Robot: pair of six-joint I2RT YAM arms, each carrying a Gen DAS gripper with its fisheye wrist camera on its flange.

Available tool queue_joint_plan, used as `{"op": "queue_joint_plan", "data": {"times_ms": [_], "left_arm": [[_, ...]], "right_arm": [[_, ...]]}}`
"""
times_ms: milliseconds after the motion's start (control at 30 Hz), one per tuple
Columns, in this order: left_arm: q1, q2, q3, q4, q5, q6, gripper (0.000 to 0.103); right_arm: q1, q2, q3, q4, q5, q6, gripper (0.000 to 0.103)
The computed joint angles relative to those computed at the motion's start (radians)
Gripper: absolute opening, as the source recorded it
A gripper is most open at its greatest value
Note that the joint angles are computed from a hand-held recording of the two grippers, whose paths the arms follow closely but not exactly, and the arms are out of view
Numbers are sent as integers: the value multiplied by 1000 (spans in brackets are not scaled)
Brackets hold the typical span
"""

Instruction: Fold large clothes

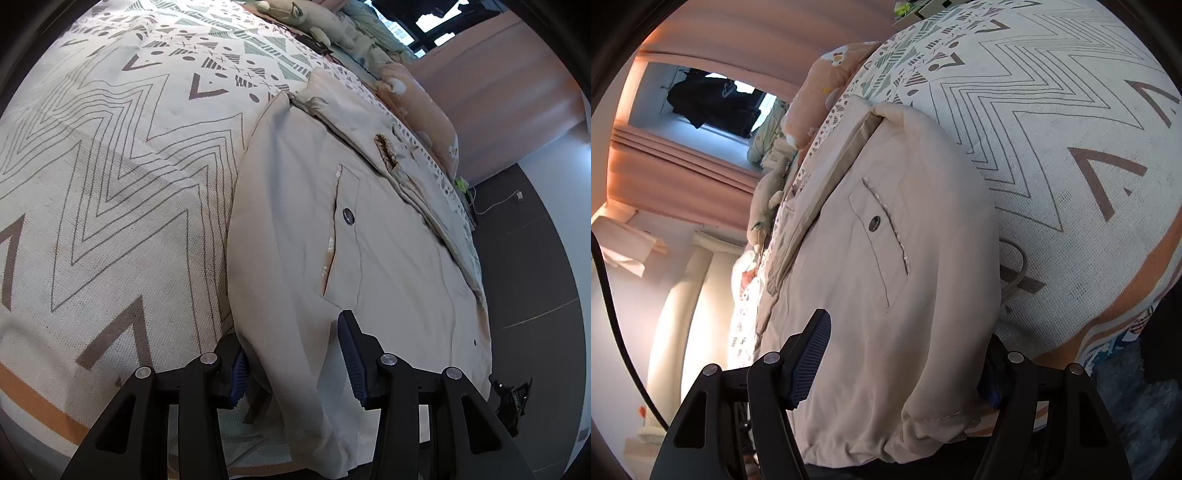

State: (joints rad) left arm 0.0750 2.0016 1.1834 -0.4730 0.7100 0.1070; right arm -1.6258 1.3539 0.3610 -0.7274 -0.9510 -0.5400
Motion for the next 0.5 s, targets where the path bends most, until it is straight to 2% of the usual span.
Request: {"op": "queue_joint_plan", "data": {"times_ms": [33,100,133,200,267,300,400,500], "left_arm": [[-8,1,0,11,-7,-8,45],[-24,3,0,33,-23,-21,45],[-32,2,-3,43,-32,-26,45],[-46,-4,-9,59,-56,-29,40],[-53,-4,-7,55,-86,-25,14],[-49,-1,-4,47,-80,-25,14],[-33,-25,-26,65,-68,-32,9],[-11,-59,-46,66,-48,-40,7]], "right_arm": [[8,-11,-5,13,4,21,69],[5,-26,-6,21,28,27,59],[25,-56,-14,54,46,72,55],[48,-89,-27,116,86,151,38],[56,-110,-36,148,107,212,28],[50,-118,-36,143,111,213,20],[40,-158,-28,102,116,195,14],[-9,-190,9,1,96,124,13]]}}
